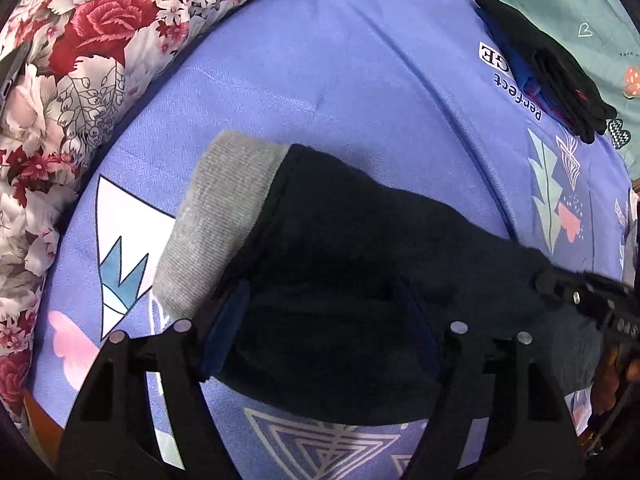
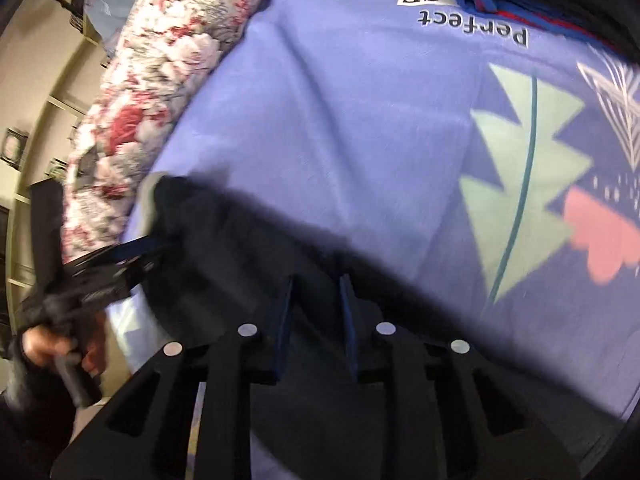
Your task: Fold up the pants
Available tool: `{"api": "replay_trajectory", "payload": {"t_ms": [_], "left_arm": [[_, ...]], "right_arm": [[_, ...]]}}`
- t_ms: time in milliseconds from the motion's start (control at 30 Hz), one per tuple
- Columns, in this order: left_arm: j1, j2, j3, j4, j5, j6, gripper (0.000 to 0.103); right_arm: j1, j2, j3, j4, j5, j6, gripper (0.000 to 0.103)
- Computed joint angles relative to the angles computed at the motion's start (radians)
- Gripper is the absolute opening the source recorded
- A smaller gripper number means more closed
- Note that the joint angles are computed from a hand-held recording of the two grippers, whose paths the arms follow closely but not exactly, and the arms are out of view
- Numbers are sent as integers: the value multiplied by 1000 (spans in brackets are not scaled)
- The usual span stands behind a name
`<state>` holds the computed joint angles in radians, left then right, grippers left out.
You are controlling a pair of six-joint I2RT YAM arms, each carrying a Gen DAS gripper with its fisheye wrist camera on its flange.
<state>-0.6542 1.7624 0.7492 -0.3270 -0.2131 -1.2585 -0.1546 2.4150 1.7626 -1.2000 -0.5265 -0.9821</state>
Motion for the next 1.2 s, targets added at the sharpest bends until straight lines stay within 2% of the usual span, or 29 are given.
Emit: {"api": "replay_trajectory", "payload": {"t_ms": [67, 167, 233, 333, 367, 433, 533, 667, 800, 900, 933, 967, 1033, 1067, 1100, 1167, 1200], "left_arm": [[13, -18, -25, 27, 14, -10, 74], [25, -50, -61, 44, 31, -15, 74], [32, -45, -57, 45, 36, -9, 74], [29, -38, -51, 39, 36, 11, 75], [29, -37, -51, 41, 36, 16, 75], [30, -29, -49, 50, 35, 19, 75], [39, -22, -52, 67, 36, 26, 75], [36, -8, -49, 75, 24, 38, 75], [32, 74, 38, -1, 13, 90, 75], [26, 87, 78, -51, 5, 108, 75], [28, 72, 78, -62, 11, 99, 75], [29, 55, 72, -65, 12, 92, 75], [26, 23, 63, -80, 3, 71, 75], [19, 10, 68, -102, -5, 57, 75], [13, 7, 79, -126, -14, 47, 78], [-10, 26, 139, -218, -66, 16, 89], [-24, 41, 169, -257, -100, 5, 90]], "right_arm": [[-29, 0, -4, -56, 8, -71, 25], [-21, 32, -2, -62, 45, -58, 25], [-22, 64, 32, -86, 43, -25, 27], [-7, 116, 105, -139, 6, 52, 38], [12, 109, 93, -119, -6, 79, 41], [27, 113, 107, -121, 0, 111, 42], [42, 109, 121, -101, 1, 183, 16], [30, 83, 161, -78, -62, 170, 13], [77, 58, 27, 158, -4, 171, 11], [65, 117, 126, 63, -21, 161, 12], [59, 114, 134, 56, -15, 168, 15], [46, 82, 110, 88, -11, 191, 26], [10, -32, -14, 248, 17, 248, 46], [-5, -95, -91, 345, 43, 267, 47], [-27, -127, -117, 354, 39, 236, 47], [-60, -87, -48, 164, -20, 139, 42], [-72, -69, -24, 85, -39, 104, 41]]}}
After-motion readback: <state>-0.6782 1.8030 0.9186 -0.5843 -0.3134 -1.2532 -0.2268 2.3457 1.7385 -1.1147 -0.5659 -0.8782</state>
